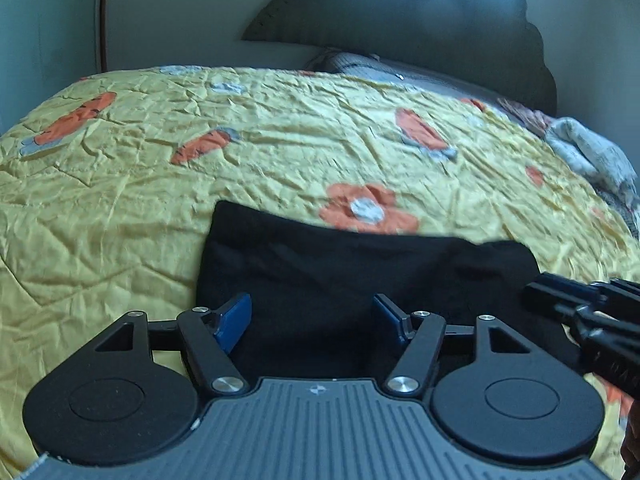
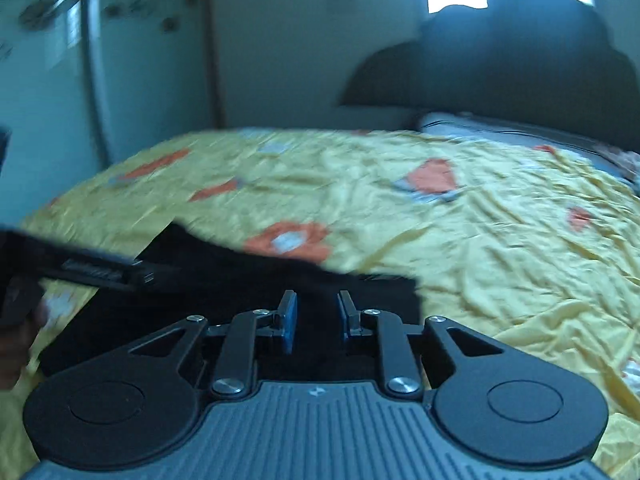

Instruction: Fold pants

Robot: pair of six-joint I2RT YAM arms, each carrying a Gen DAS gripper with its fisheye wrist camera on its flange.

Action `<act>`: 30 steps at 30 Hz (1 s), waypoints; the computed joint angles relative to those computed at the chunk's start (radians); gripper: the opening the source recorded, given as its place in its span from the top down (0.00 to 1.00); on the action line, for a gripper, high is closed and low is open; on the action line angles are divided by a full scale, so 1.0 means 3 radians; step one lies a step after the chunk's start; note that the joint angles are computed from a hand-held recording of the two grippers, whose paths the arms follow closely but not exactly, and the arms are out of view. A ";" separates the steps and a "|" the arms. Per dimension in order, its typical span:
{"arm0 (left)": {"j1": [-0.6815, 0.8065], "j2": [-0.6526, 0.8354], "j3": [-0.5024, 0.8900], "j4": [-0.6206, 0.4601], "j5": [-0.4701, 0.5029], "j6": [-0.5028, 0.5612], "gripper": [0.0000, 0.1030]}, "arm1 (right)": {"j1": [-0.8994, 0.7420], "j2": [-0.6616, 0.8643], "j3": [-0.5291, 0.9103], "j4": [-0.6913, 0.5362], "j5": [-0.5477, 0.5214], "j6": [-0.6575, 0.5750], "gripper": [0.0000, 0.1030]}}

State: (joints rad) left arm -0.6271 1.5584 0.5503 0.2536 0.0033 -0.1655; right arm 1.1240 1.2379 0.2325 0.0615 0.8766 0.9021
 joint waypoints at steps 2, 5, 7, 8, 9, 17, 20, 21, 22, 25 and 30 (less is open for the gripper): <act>-0.0110 0.0122 -0.0031 0.0095 -0.0128 0.0062 0.32 | -0.0073 0.0340 0.0089 0.0105 -0.0158 -0.0069 0.80; -0.0188 0.0145 -0.0088 0.0180 -0.0275 0.0072 0.32 | -0.0172 0.0477 0.0077 0.0178 -0.0154 0.0095 0.80; -0.0187 0.0029 -0.0133 0.0138 -0.0226 0.0083 0.32 | 0.0009 0.0330 0.0119 -0.0108 0.0038 0.0339 0.79; -0.0194 -0.0007 -0.0141 0.0109 -0.0226 0.0081 0.32 | 0.0116 0.0297 0.0174 -0.0288 0.0134 0.0423 0.79; -0.0205 -0.0028 -0.0150 0.0096 -0.0241 0.0072 0.32 | 0.0215 0.0283 0.0227 -0.0438 0.0204 0.0504 0.79; -0.0331 -0.0147 -0.0273 0.0084 -0.0367 0.0026 0.26 | 0.0399 0.0548 0.0339 -0.0701 0.0152 0.0884 0.73; -0.0386 -0.0210 -0.0339 0.0092 -0.0419 0.0034 0.25 | 0.0492 0.0500 0.0327 -0.0868 0.0219 0.1161 0.73; -0.0399 -0.0223 -0.0354 0.0092 -0.0434 0.0034 0.25 | 0.0544 0.0475 0.0329 -0.0915 0.0256 0.1233 0.72; -0.0413 -0.0233 -0.0365 0.0093 -0.0448 0.0029 0.24 | 0.0591 0.0461 0.0334 -0.0947 0.0286 0.1276 0.72; -0.0439 -0.0251 -0.0383 0.0084 -0.0473 0.0023 0.23 | 0.0684 0.0495 0.0371 -0.0934 0.0302 0.1242 0.69; -0.0512 -0.0323 -0.0433 0.0050 -0.0512 0.0117 0.21 | 0.0648 0.0785 0.0484 -0.0946 0.0191 0.1176 0.54</act>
State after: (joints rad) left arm -0.7808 1.4616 0.4204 0.2685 -0.1503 -0.1304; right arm 1.3183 1.4736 0.3776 -0.2223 0.9340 1.2549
